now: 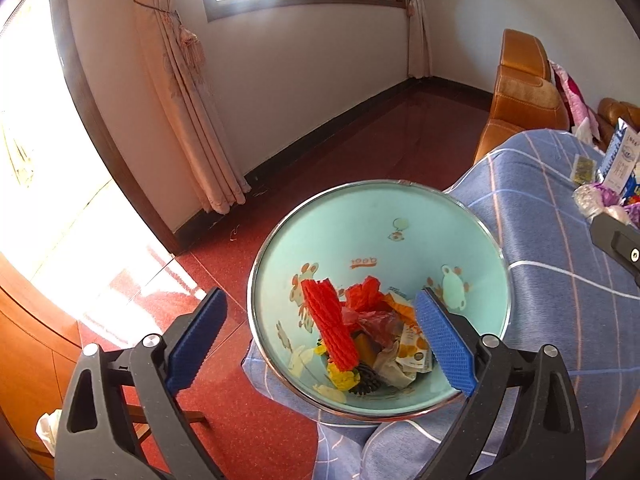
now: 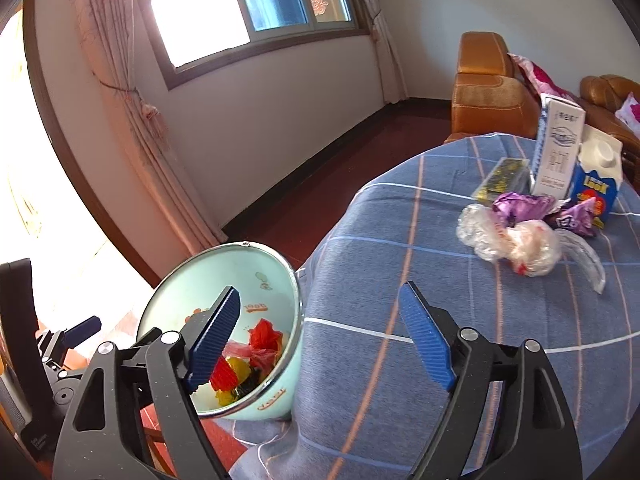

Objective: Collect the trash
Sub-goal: 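Move both open tools back toward the plastic bags and purple wrappers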

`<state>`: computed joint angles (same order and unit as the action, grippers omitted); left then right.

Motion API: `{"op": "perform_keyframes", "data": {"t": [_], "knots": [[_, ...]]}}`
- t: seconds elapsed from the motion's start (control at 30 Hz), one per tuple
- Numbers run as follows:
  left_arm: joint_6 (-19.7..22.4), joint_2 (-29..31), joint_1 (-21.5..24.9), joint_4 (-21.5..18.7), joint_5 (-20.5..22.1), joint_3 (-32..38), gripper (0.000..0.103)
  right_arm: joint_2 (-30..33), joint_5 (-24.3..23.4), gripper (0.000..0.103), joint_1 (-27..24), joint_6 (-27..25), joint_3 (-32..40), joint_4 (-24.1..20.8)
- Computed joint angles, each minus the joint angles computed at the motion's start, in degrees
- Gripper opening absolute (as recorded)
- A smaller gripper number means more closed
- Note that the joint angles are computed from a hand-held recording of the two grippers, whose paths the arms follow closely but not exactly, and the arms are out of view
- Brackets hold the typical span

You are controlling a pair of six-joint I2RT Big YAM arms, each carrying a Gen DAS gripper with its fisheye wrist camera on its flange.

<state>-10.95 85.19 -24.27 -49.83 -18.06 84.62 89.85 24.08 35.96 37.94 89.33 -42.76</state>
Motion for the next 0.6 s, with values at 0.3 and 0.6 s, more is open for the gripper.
{"op": "perform_keyframes", "data": {"t": [0.3, 0.6], "knots": [[-0.8, 0.1, -3.4, -0.4, -1.0, 0.8, 0.097, -7.1, 4.1, 0.091, -1.3, 2.5, -7.9, 0.4], [-0.5, 2.4, -7.7, -2.3, 0.3, 2.8, 0.097, -15.4, 4.1, 0.091, -5.7, 4.5, -17.5, -1.9]]}}
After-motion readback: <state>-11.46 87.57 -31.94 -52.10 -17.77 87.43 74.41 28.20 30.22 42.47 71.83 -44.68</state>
